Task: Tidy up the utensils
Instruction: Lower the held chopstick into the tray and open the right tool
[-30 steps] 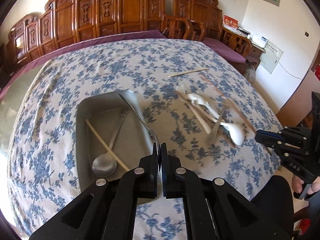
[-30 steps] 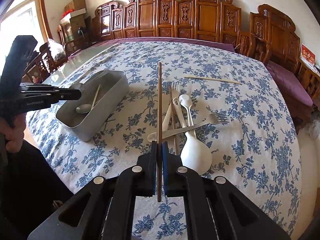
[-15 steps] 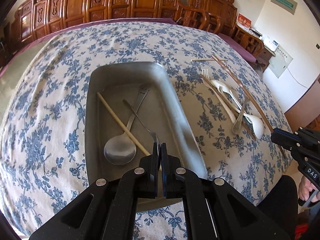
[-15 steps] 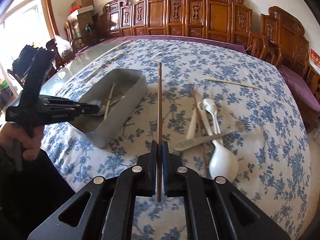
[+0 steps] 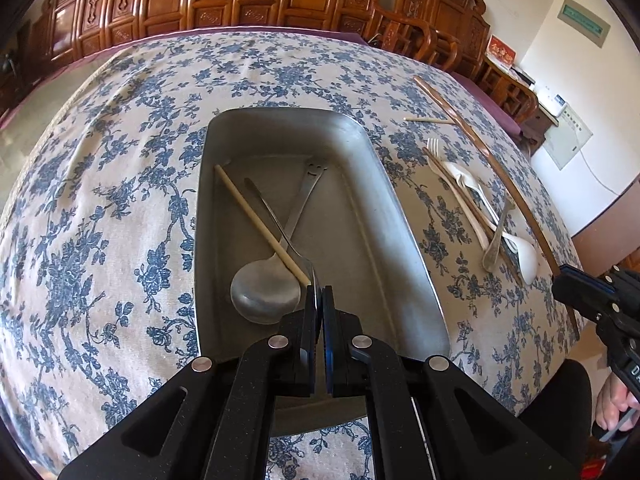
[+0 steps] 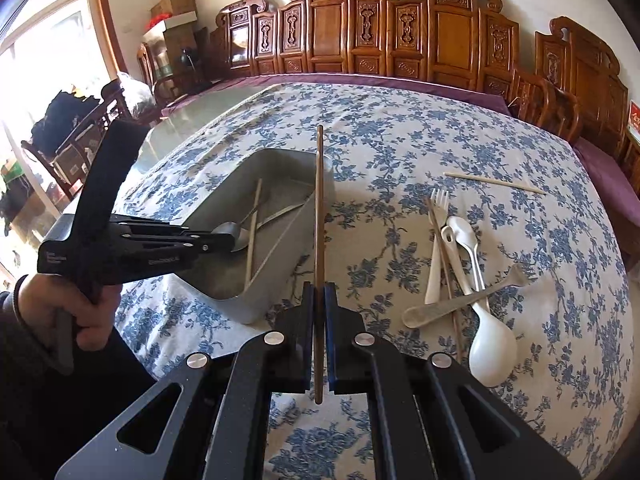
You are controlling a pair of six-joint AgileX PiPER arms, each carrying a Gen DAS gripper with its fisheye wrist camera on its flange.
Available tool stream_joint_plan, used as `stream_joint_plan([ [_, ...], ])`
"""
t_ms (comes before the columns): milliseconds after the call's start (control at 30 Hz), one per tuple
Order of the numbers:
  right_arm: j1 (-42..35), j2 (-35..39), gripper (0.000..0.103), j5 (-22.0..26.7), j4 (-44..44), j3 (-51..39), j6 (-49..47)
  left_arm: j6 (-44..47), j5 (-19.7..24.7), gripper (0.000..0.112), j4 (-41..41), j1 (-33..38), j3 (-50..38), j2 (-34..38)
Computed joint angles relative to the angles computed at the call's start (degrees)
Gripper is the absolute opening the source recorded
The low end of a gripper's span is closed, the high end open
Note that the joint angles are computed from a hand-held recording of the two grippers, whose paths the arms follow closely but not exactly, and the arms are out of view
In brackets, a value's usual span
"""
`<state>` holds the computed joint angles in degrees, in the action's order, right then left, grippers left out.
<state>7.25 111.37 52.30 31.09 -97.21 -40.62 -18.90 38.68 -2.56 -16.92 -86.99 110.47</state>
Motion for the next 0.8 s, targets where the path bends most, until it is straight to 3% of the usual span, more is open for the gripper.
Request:
stream_joint_plan([
  [433, 3.7, 2.1, 0.006, 1.7, -2.2, -3.6, 6.1, -4.3, -1.1, 0.004, 4.0, 0.7, 2.7, -3.6],
  [800, 7.8, 9.4, 0.006, 5.8, -3.6, -13.2, 14.1, -8.9, -2.3, 0.005, 9.9, 1.7, 5.4, -7.3],
])
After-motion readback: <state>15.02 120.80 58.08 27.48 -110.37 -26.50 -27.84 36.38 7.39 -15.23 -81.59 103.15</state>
